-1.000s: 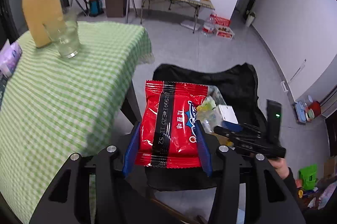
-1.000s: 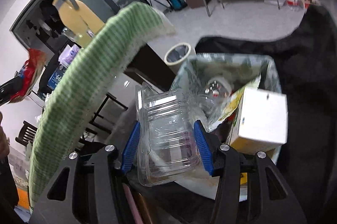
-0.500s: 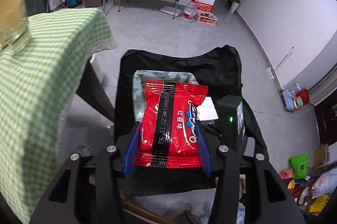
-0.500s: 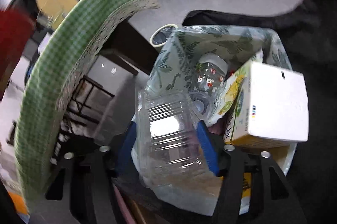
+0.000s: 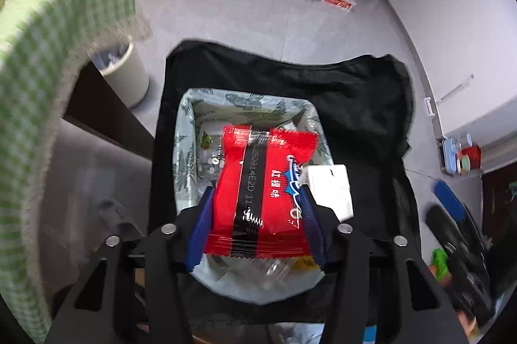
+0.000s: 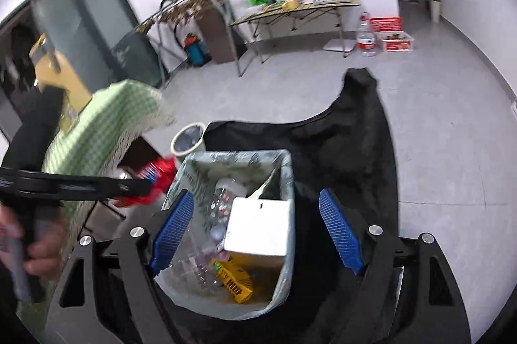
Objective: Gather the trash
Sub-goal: 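Carry red bag and clear box to the bin and open both tools over it, then move both tools back over the table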
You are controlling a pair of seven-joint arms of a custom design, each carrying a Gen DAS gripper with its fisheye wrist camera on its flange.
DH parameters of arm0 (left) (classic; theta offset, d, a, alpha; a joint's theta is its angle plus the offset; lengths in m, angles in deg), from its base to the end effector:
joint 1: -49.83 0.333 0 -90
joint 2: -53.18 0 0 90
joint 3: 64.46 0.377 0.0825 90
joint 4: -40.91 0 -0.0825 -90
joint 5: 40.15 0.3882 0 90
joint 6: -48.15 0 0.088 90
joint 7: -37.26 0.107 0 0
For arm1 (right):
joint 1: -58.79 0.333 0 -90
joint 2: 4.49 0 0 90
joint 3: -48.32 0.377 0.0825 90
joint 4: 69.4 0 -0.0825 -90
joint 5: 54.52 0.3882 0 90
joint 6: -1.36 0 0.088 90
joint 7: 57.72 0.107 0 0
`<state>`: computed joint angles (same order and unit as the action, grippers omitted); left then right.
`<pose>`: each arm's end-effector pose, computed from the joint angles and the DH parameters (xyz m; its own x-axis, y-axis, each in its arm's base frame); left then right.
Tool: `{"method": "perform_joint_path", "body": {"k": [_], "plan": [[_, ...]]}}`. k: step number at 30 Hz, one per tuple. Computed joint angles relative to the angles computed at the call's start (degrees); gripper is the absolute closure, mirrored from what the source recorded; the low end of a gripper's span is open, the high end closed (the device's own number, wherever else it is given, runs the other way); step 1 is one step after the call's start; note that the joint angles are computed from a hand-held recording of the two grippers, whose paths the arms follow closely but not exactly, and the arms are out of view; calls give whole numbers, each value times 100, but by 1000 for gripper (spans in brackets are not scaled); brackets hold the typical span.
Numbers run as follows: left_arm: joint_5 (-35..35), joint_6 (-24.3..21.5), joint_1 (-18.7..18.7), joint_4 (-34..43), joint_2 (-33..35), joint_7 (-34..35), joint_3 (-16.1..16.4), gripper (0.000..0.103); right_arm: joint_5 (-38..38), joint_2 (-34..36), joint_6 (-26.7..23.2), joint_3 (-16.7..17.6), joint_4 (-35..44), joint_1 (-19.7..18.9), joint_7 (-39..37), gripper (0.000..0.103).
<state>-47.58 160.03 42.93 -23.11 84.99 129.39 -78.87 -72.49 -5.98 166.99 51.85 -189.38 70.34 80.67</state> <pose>0.7391 -0.2316 0.5846 -0.3417 -0.9067 0.2473 -0.9195 0.2681 -0.2876 0.5650 0.1714 0.5885 -0.1579 -0.9287 -0.3356 -0.6611 0.3518 -0.6627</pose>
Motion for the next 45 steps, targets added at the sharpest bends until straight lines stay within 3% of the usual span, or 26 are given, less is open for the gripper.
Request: {"method": "perform_joint_path", "body": {"k": [2, 3, 7, 12, 19, 24, 27, 32, 39, 45], "plan": [[-34, -5, -25, 213, 161, -308, 51, 30, -6, 5, -138, -6, 13, -5, -28, 24], [-69, 95, -14, 206, 167, -472, 69, 29, -20, 19, -205, 2, 24, 6, -28, 24], [-268, 158, 165, 179, 73, -449, -25, 29, 52, 126, -285, 11, 94, 104, -165, 24], [-187, 606, 273, -350, -358, -233, 30, 28, 149, 249, -382, -20, 264, 250, -277, 24], [-545, 590, 518, -562, -698, 66, -12, 27, -206, 352, -557, -84, 624, 424, -168, 24], [-925, 897, 770, -963, -1178, 388, 41, 27, -534, 378, -744, -96, 939, 526, -59, 22], [-1415, 1340, 1039, -1470, -1717, 811, 104, 17, -760, 441, -910, -70, 1244, 615, -26, 21], [-2075, 2135, 1299, -2317, -2510, 1541, 457, 11, -974, 726, -1221, -21, 2019, 882, -290, 21], [-2230, 2903, 1620, -3017, -3141, 1650, 1158, 10, -1302, 1404, -1458, -115, 3395, 1560, -585, 21], [-2286, 2882, 2199, -2871, -3041, 1165, 1709, 10, -838, 2138, -1529, -177, 4600, 2059, -996, 17]]}}
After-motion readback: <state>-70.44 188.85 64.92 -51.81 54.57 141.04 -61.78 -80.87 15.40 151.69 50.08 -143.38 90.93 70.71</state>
